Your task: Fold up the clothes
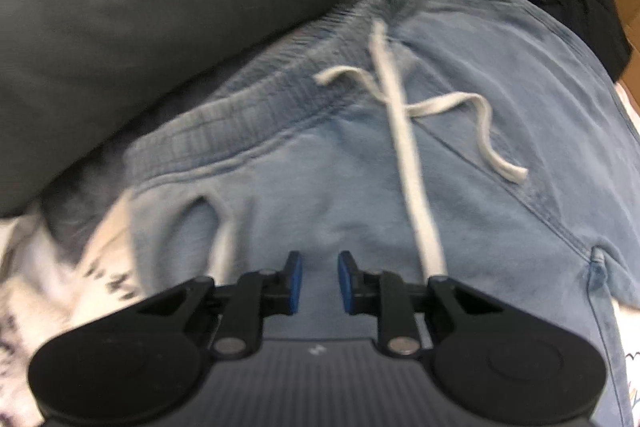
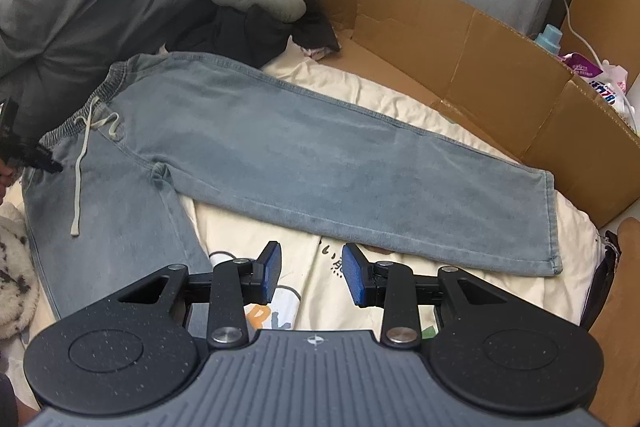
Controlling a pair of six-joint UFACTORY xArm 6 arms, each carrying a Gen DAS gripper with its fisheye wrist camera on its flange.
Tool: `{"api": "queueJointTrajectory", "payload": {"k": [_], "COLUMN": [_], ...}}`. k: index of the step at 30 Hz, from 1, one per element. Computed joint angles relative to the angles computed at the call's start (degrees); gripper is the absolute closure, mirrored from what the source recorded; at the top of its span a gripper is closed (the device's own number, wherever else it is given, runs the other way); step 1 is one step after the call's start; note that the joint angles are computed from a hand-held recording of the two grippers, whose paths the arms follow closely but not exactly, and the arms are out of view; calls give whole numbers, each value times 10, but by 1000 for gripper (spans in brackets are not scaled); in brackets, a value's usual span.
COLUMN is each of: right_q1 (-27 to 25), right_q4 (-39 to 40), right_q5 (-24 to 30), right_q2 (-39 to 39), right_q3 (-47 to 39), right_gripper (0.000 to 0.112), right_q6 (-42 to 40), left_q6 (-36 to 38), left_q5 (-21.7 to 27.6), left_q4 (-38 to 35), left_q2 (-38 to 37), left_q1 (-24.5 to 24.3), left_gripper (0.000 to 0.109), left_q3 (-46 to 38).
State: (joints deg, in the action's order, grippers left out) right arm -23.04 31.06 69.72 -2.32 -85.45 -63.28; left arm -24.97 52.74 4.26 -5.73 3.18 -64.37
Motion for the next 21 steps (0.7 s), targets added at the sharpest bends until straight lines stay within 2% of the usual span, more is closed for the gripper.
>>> {"api": "queueJointTrajectory", "payload": {"k": [5,8,12,14,15,21], "right_q1": [-4,-5,0,7,11,30], "right_q4": [11,11,1,-9,-13,-13], "right_q5": [5,3,13,21,27,57], "right_q2": [-1,-2,3,9,12,17], "right_q3": [-5,-7,-26,-42,-50,-73], "right_gripper": [72,71,71,71,71,71], "right_q6": [-9,-12,7,25,35,58], "left_q6": [-25,-34,-56,-70,-77,-105], "left_q5": [25,51,76,86,91,84], "left_q4": [-8,-19,-41,-48,-52,-86], "left_q2": [-63,-75,-119,-137,-143,-168], "left_q1": [15,20,33,35,36,39], "left_gripper": [88,88,86,82,77,71], "left_q3": [47,51,85,100,104,124]}}
